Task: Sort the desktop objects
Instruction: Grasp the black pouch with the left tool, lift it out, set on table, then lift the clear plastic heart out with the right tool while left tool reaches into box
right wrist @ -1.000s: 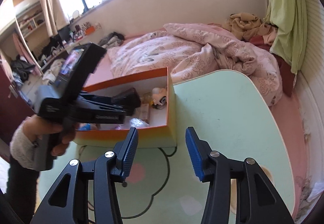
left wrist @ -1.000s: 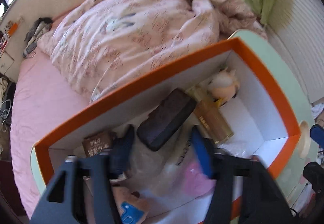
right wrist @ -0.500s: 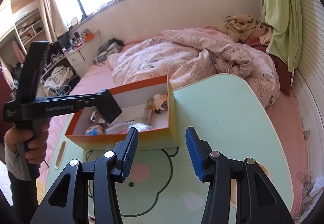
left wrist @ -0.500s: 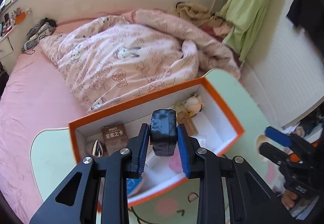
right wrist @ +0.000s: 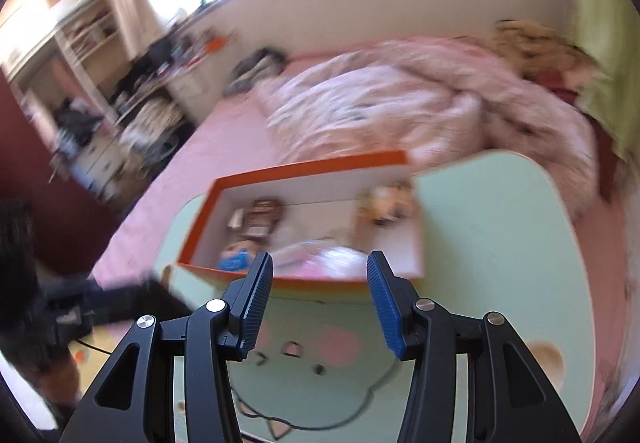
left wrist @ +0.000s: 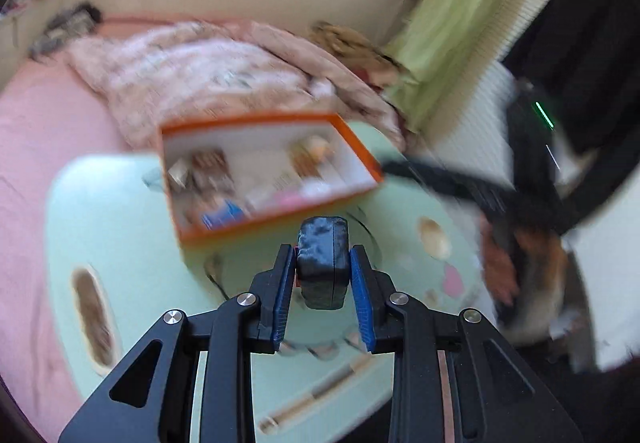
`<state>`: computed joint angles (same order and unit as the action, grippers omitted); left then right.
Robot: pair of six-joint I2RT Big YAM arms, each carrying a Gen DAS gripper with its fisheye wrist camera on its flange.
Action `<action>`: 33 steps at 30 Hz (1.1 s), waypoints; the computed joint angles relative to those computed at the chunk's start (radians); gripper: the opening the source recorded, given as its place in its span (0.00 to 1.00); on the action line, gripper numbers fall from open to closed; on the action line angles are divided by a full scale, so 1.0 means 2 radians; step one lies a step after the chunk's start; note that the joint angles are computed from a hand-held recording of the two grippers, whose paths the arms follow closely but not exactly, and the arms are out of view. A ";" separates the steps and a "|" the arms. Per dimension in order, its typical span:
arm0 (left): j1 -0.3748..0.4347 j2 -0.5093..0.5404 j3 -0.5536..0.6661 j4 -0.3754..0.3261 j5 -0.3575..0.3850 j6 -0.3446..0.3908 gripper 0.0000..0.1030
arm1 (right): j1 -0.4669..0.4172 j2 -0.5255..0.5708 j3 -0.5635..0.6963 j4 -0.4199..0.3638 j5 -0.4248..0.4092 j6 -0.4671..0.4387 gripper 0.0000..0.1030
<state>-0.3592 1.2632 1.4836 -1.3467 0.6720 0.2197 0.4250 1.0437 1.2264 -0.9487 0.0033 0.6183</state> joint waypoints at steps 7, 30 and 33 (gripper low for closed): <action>0.009 -0.012 -0.065 0.025 -0.007 -0.004 0.29 | -0.030 0.201 0.154 -0.129 -0.129 -0.083 0.18; 0.027 -0.029 -0.104 0.118 -0.041 -0.009 0.44 | -0.011 0.258 0.200 -0.152 -0.067 -0.094 0.36; 0.042 -0.028 -0.096 0.107 -0.017 -0.006 0.45 | -0.014 0.215 0.177 -0.121 -0.056 -0.071 0.36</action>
